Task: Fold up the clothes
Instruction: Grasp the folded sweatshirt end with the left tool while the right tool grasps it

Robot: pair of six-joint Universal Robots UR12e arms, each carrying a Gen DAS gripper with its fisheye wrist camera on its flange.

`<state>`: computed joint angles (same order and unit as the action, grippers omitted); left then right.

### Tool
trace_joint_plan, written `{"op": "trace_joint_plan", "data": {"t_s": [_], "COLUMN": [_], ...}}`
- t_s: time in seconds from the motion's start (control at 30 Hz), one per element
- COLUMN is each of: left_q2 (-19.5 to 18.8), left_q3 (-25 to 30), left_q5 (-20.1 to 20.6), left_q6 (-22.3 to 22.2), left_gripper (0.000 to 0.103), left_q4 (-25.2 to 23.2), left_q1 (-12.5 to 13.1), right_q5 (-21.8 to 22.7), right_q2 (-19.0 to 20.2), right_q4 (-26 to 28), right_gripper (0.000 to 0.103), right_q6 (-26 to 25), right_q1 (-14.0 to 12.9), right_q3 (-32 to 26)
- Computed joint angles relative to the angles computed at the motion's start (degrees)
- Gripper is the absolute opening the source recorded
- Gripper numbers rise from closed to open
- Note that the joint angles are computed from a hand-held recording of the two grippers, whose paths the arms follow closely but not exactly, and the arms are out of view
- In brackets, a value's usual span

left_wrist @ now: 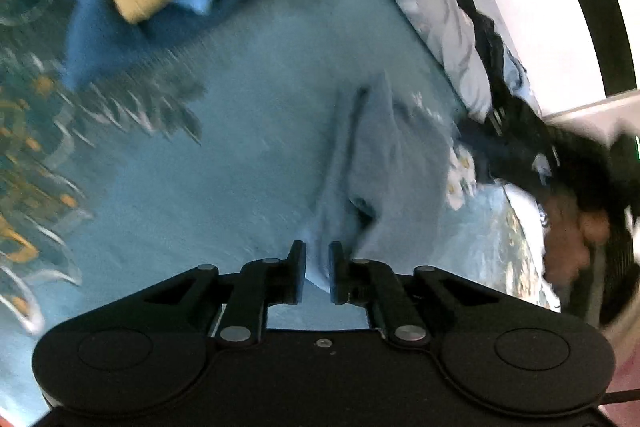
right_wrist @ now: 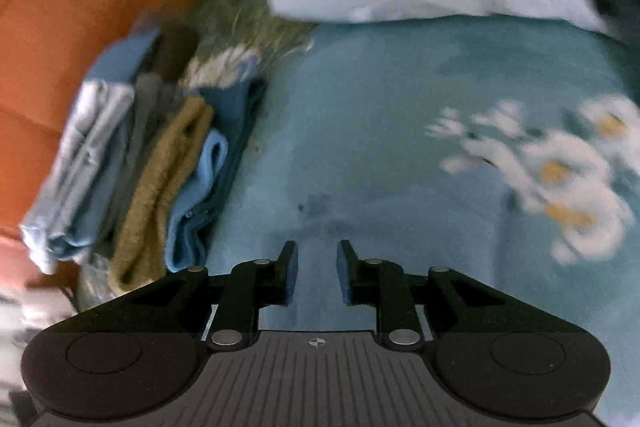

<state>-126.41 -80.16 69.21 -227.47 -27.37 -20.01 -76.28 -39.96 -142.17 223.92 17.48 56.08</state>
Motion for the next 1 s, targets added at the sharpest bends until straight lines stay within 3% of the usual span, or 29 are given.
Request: {"op": "trace_joint_plan", "data": {"t_s": [0.03,0.1,0.2,0.3,0.4,0.53,0.83,0.93,1.0], "left_q2": [0.33,0.24,-2.14,-5.89,-10.32,-14.62,-19.15,-20.50,-21.18], "left_q3": [-0.31,0.28,4.69,10.85,18.23,25.16,30.46,32.33,33.50], "left_q5": [0.24,0.60,0.82,-0.89,-3.08,-4.92,-10.98,-12.18,-12.63], "left_q6": [0.18,0.96,4.64,9.12,13.96,16.86,18.81,17.69,16.88], "left_gripper": [0.009,0.026,0.045,0.056,0.059,0.059,0.059,0.059,0.057], "left_q4": [0.36,0.63,-0.74,-3.66,-9.01,-15.40,-17.64,-18.17,-18.59], "left_q1": [0.33,0.85,1.11,1.23,1.19,1.10,1.78,1.88,1.94], "right_q5": [-0.88,-3.88,-5.58,-4.63,-6.13,-8.91,-19.09,-20.46,-20.74], "right_q2": [-2.10,-5.76,-9.66,-10.62,-9.88,-8.14,-5.71,-4.80,-4.43], "right_q4": [-4.55,-12.79,-19.06,-22.16,-26.50,-31.20,-38.90,-40.92,-41.26], "right_gripper": [0.028,0.047,0.048,0.050,0.050,0.051,0.052,0.047,0.033], "right_q6": [2.46,7.55,19.27,31.01,37.70,45.47,57.40,58.52,59.21], "right_q1": [0.21,0.99,2.69,4.25,5.49,6.32,8.28,8.48,8.36], "right_q3": [4.54,12.65,22.23,26.93,28.32,28.43,29.01,28.81,28.69]}}
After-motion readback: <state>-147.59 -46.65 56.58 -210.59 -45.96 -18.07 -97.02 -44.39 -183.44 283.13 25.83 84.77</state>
